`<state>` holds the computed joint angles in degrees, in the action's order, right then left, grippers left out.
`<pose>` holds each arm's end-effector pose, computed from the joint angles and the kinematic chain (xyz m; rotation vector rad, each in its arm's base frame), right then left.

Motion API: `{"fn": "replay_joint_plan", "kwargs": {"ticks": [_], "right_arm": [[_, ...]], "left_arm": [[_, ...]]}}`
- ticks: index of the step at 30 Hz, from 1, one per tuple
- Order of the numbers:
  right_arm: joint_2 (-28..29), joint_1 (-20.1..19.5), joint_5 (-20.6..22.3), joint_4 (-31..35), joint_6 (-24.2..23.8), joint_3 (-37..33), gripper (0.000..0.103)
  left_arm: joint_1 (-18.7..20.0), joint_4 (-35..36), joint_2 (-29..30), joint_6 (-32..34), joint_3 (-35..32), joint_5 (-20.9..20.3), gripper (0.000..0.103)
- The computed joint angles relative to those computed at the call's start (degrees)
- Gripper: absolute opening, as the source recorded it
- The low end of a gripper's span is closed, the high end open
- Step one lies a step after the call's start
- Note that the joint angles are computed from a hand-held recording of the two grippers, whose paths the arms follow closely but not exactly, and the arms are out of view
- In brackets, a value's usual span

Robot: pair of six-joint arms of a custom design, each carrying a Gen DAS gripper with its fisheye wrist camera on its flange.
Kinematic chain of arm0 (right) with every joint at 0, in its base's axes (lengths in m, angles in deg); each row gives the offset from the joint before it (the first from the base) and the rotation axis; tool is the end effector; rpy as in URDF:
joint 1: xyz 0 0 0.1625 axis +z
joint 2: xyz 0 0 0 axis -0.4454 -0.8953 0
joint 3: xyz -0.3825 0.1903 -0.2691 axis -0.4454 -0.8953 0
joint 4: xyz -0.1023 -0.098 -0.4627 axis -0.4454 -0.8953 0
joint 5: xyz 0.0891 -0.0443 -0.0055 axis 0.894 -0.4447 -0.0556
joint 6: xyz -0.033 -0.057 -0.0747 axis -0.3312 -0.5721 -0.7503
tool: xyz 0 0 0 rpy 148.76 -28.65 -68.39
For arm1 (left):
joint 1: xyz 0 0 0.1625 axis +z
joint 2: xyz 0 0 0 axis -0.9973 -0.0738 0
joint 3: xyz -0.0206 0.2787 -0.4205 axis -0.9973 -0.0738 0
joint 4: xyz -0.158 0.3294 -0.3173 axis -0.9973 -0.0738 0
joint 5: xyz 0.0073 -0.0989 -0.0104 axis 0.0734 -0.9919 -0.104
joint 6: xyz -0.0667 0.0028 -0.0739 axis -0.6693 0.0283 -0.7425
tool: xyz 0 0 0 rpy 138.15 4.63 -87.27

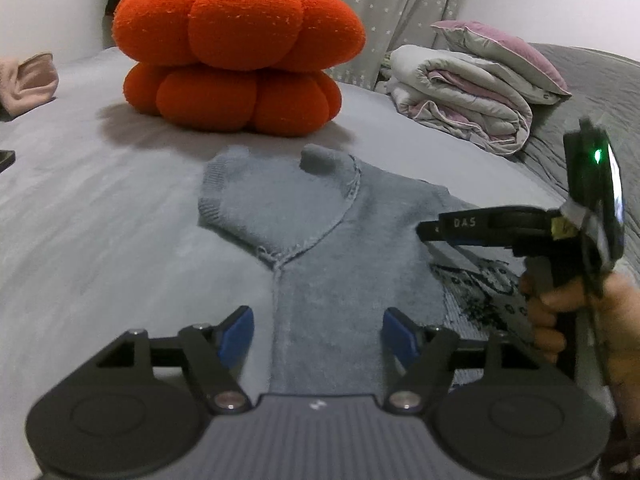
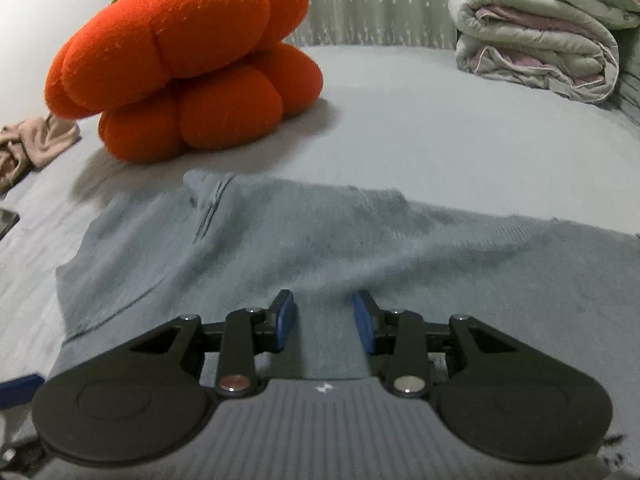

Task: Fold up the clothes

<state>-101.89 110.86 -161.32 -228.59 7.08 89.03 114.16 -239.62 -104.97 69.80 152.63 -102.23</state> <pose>0.0506 -0.4579 0.2462 0.2215 -2.1797 1.1648 -0.3031 -0.3819 0.0300 0.8745 2.5735 -0.8953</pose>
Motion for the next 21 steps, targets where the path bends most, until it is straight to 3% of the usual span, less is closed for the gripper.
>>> {"fn": "replay_joint_plan", "kwargs": {"ticks": [3,7,11,15,21], "right_arm": [[-0.7,-2.2,4.9,-1.5,0.5,1.2,0.042],[-5.6,-4.9,10.9,5.4,3.9,2.0,0.044],[-9.2,-7.2,15.7,10.5,8.6,2.5,0.044],[-10.6,-8.4,18.6,12.7,11.4,2.7,0.044],[-11.1,-9.0,19.7,13.6,12.9,2.7,0.044]], "left_arm": [[0.3,3.9,-0.9,0.0,-1.2,1.2,0.073],[2.2,7.3,-1.0,0.0,-3.7,3.1,0.073],[5.9,7.6,-1.5,-2.4,-6.3,0.8,0.070],[9.1,1.9,-0.6,-7.9,-7.2,-2.8,0.067],[12.5,-5.2,2.0,-14.3,-8.9,-6.1,0.049]]}}
